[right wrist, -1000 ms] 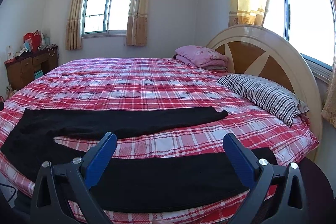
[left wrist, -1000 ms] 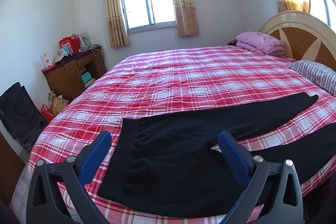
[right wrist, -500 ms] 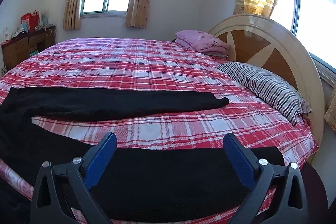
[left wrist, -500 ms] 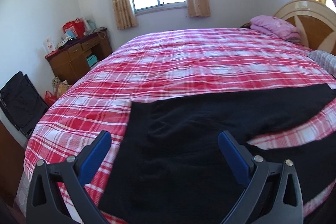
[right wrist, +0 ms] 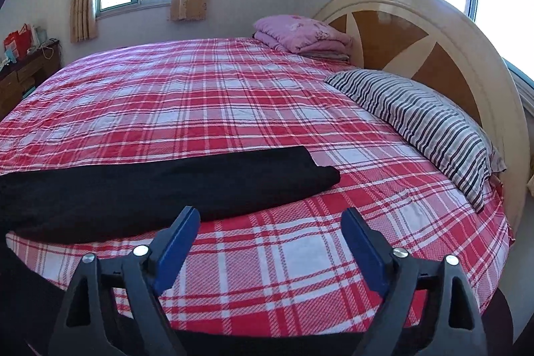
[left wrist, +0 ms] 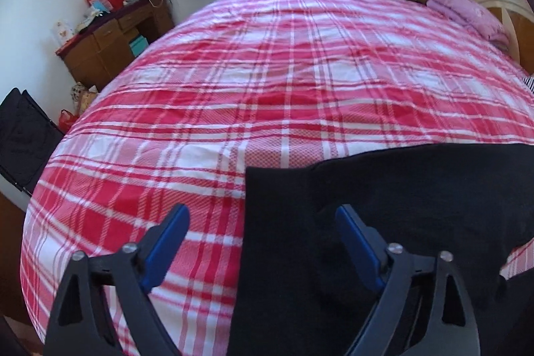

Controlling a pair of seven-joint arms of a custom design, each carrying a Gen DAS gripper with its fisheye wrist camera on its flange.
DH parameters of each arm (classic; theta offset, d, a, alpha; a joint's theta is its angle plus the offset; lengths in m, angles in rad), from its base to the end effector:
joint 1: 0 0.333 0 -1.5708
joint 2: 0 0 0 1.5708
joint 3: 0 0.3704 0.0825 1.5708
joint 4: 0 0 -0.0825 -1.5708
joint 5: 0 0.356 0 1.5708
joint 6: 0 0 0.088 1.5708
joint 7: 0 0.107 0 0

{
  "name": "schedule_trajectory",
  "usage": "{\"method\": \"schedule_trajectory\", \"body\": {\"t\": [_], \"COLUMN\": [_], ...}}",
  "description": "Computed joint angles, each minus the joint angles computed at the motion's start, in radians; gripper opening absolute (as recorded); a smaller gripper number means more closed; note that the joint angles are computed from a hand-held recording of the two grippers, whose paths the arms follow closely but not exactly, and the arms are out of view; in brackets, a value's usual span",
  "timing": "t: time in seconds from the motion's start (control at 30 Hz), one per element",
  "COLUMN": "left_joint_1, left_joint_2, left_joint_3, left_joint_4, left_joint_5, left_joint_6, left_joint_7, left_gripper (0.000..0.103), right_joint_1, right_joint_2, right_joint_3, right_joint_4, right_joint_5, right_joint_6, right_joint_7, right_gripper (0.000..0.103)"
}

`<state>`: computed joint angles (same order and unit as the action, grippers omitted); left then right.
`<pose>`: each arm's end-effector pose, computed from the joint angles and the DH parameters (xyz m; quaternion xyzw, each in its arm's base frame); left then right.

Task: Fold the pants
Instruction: 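Lower both tools onto the pants legs and close both grippers on the hems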

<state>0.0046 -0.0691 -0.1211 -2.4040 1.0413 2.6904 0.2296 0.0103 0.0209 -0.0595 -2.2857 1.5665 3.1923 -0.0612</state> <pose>0.4729 -0.0844 0.4397 -0.7706 0.5437 -0.1345 0.3042 0.4805 -0.1169 0.4555 -0.6443 0.6480 -0.3185 0.2521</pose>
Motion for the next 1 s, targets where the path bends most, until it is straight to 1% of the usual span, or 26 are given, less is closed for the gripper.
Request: {"method": "schedule_trajectory", "body": {"t": [0.03,0.1,0.17,0.23,0.27,0.3,0.33,0.37,0.4,0.47,0.5,0.53,0.6,0.73,0.87,1.0], "left_joint_1": [0.005,0.016,0.022,0.027,0.033,0.042,0.046,0.050,0.055,0.059,0.058,0.055,0.046,0.040,0.042,0.043], "left_joint_2": [0.018,0.048,0.068,0.088,0.092,0.093,0.092,0.094,0.097,0.099,0.104,0.106,0.113,0.128,0.136,0.142], "left_joint_3": [0.010,0.028,0.032,0.034,0.036,0.042,0.045,0.047,0.047,0.046,0.043,0.043,0.041,0.043,0.036,0.028], "left_joint_4": [0.010,0.024,0.032,0.034,0.022,0.003,-0.004,-0.010,-0.016,-0.022,-0.013,-0.006,0.016,0.040,0.052,0.068], "left_joint_5": [-0.022,-0.110,-0.175,-0.253,-0.295,-0.318,-0.319,-0.329,-0.355,-0.392,-0.411,-0.405,-0.373,-0.351,-0.401,-0.455], "left_joint_6": [0.026,0.076,0.095,0.116,0.154,0.213,0.236,0.256,0.279,0.305,0.295,0.282,0.247,0.219,0.206,0.179], "left_joint_7": [0.032,0.129,0.185,0.261,0.299,0.315,0.314,0.328,0.358,0.391,0.409,0.409,0.391,0.378,0.413,0.478], "left_gripper": [0.072,0.066,0.062,0.053,0.050,0.049,0.049,0.048,0.046,0.041,0.039,0.039,0.039,0.039,0.039,0.039], "right_joint_1": [-0.004,-0.007,-0.015,-0.027,-0.027,-0.027,-0.030,-0.035,-0.041,-0.072,-0.090,-0.101,-0.114,-0.124,-0.128,-0.122], "right_joint_2": [0.013,0.045,0.071,0.104,0.120,0.139,0.157,0.175,0.197,0.232,0.249,0.263,0.295,0.379,0.459,0.523], "right_joint_3": [-0.009,-0.030,-0.042,-0.057,-0.073,-0.091,-0.103,-0.108,-0.110,-0.092,-0.077,-0.069,-0.066,-0.080,-0.093,-0.115], "right_joint_4": [-0.011,-0.015,-0.002,0.030,0.047,0.070,0.093,0.115,0.141,0.194,0.220,0.239,0.286,0.400,0.496,0.575], "right_joint_5": [-0.148,-0.374,-0.512,-0.609,-0.673,-0.737,-0.785,-0.819,-0.850,-0.883,-0.889,-0.898,-0.923,-0.988,-1.045,-1.107], "right_joint_6": [-0.018,-0.033,-0.051,-0.082,-0.109,-0.144,-0.167,-0.179,-0.187,-0.224,-0.236,-0.237,-0.270,-0.348,-0.398,-0.443], "right_joint_7": [0.145,0.363,0.487,0.589,0.656,0.719,0.767,0.802,0.830,0.845,0.839,0.837,0.858,0.923,0.987,1.050], "right_gripper": [0.075,0.072,0.068,0.064,0.063,0.063,0.063,0.063,0.063,0.062,0.060,0.059,0.059,0.059,0.059,0.059]}}
